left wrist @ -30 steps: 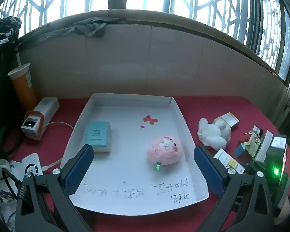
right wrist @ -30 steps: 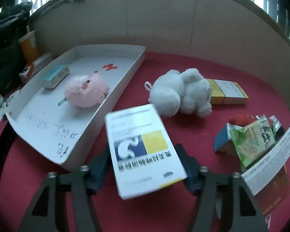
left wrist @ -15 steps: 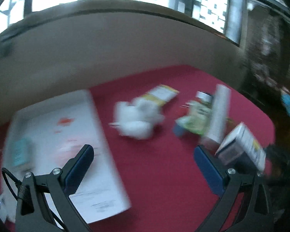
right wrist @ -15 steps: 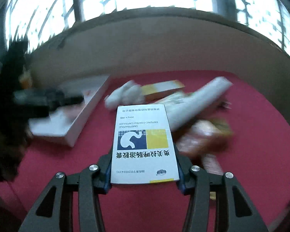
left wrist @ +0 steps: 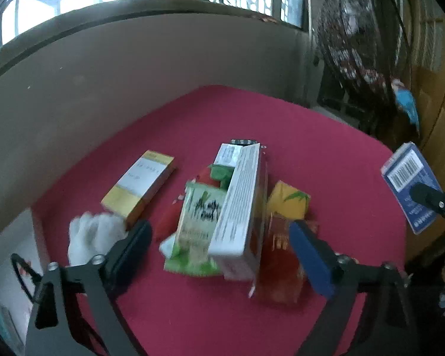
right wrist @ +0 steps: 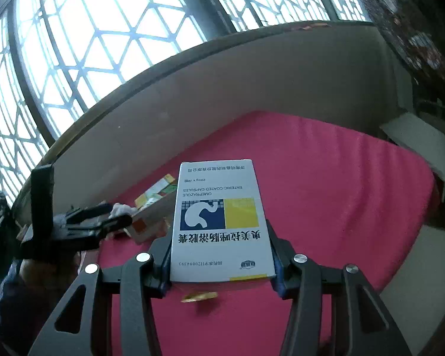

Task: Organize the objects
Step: 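Grasp the white medicine box with the right tool while the left tool grasps the long sealant box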

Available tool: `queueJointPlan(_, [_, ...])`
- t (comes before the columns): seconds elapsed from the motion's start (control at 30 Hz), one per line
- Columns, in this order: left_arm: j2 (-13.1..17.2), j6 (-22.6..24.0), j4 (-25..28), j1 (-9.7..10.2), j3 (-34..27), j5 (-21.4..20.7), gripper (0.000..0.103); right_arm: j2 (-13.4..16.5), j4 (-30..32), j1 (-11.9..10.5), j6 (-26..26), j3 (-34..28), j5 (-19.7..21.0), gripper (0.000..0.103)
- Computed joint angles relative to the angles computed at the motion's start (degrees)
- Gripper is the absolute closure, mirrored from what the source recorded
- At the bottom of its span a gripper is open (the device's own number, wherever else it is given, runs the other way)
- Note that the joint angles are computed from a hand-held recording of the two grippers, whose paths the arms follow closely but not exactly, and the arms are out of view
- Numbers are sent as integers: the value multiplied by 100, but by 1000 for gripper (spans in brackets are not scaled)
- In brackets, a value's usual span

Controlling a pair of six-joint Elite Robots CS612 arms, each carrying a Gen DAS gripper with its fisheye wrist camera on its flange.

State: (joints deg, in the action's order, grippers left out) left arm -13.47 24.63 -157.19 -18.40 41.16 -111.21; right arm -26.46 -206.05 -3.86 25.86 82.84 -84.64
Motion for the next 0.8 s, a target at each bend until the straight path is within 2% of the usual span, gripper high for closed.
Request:
queueJointPlan(0.03, [52, 69, 204, -19, -128, 29, 25, -14, -40, -29, 46, 59, 21, 48])
queueJointPlan(0.1, [176, 123, 646, -53, -406, 43, 34, -7, -66, -83, 145, 88, 80, 48])
queueJointPlan(0.2, [297, 109, 960, -90, -630, 93, 36, 21, -52, -115, 236, 71, 108, 48])
queueJointPlan(0.3, [259, 159, 800, -125, -510, 122, 38, 42, -101, -149, 270, 88, 149, 48])
queueJointPlan(0.33, [221, 205, 809, -119, -448, 10, 46, 54, -98, -146, 272, 74, 151, 48])
queueJointPlan(0.37, [160, 261, 760, -119, -330, -57, 48, 58, -101, -147, 275, 73, 159, 48])
queueJointPlan(0.47, [124, 420, 705, -160, -236, 131, 51, 80, -123, -156, 295, 74, 194, 48])
queueJointPlan(0.5, [133, 368, 656, -156, -238, 126, 55, 83, -114, -151, 304, 62, 215, 48])
queueJointPlan(0.53, [157, 269, 689, -148, -292, 110, 65, 89, -130, -154, 300, 68, 230, 48])
queueJointPlan(0.6, [217, 76, 885, -121, -454, 32, 72, 87, -119, -135, 271, 50, 244, 48])
queueJointPlan(0.7, [271, 71, 1186, -116, -579, 22, 76, 95, -151, -129, 235, 57, 278, 48])
queueJointPlan(0.8, [162, 227, 895, -154, -266, 169, 76, 99, -131, -103, 197, 25, 304, 48])
